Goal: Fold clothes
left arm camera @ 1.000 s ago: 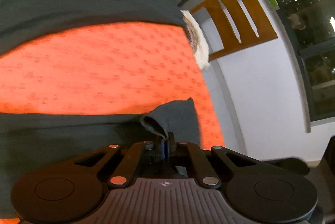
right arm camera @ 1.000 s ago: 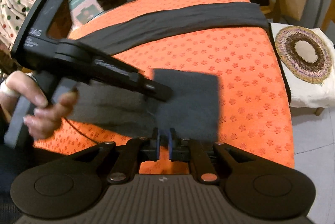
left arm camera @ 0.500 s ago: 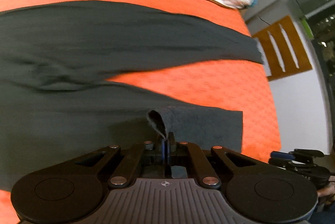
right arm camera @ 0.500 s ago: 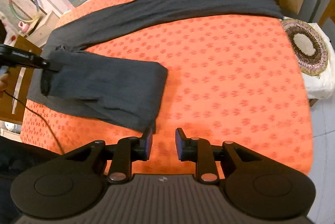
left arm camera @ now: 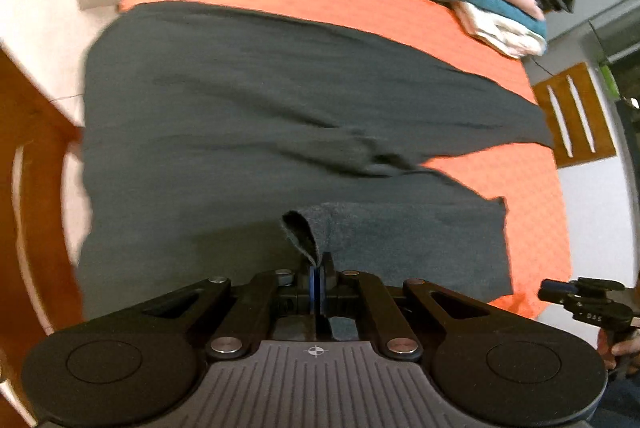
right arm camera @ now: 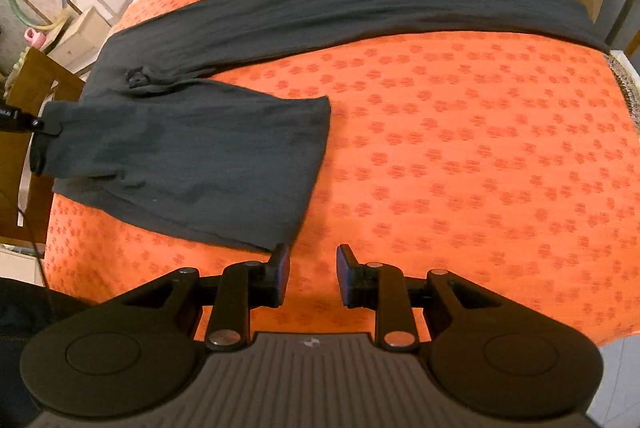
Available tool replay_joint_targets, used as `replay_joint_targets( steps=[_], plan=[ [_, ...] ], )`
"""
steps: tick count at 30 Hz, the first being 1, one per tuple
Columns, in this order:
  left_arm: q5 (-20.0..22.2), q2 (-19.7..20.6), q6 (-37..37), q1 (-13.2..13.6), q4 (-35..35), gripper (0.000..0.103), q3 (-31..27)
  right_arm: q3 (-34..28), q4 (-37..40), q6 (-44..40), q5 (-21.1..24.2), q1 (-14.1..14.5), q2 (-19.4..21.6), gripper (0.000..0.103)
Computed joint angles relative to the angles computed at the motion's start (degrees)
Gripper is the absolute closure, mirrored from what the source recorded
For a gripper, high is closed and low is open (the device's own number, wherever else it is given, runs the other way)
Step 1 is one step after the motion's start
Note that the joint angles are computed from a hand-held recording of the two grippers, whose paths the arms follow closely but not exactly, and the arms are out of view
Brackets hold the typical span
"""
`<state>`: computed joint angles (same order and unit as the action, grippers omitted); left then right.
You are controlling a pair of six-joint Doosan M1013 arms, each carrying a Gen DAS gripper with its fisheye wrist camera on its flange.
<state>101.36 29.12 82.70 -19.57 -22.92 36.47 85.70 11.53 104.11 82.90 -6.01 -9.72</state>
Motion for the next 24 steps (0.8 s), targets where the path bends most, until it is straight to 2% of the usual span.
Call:
replay_joint_targets(
  steps=[3,7,17,18,22,24],
  plan=[
    [0.7,-0.2,0.5,2.0,0.4,0.098,0.6,-0.9,-0.7,1.4,0.0,1.9,1.0,0.074],
    [1.1,0.0,1.9,3.4,3.1,0.098,0.7,-2.1,-1.4,2.0,0.3,3.4,2.2,0.074],
    [0.7,0.9,2.0,4.8,8.9,0.096,0.0,-3.2,-2.2,0.7,1.4,3.2,3.5,0.074],
    [0.7,1.0,1.7,4.7,9.9,0.094,0.0,-3.1,-2.3,0.6,1.4,2.9,3.5,0.074],
    [0.0,0.8,-0.5,4.6,11.8,0.062,0.1,-2.8,-2.5,0.4,1.1,1.7,3.4,0.074],
    [-0.5,0.4,-1.8,4.3,12.2,0.053,0.2,-2.6,-2.6,0.1,1.0,0.9,3.3,0.074]
  ],
)
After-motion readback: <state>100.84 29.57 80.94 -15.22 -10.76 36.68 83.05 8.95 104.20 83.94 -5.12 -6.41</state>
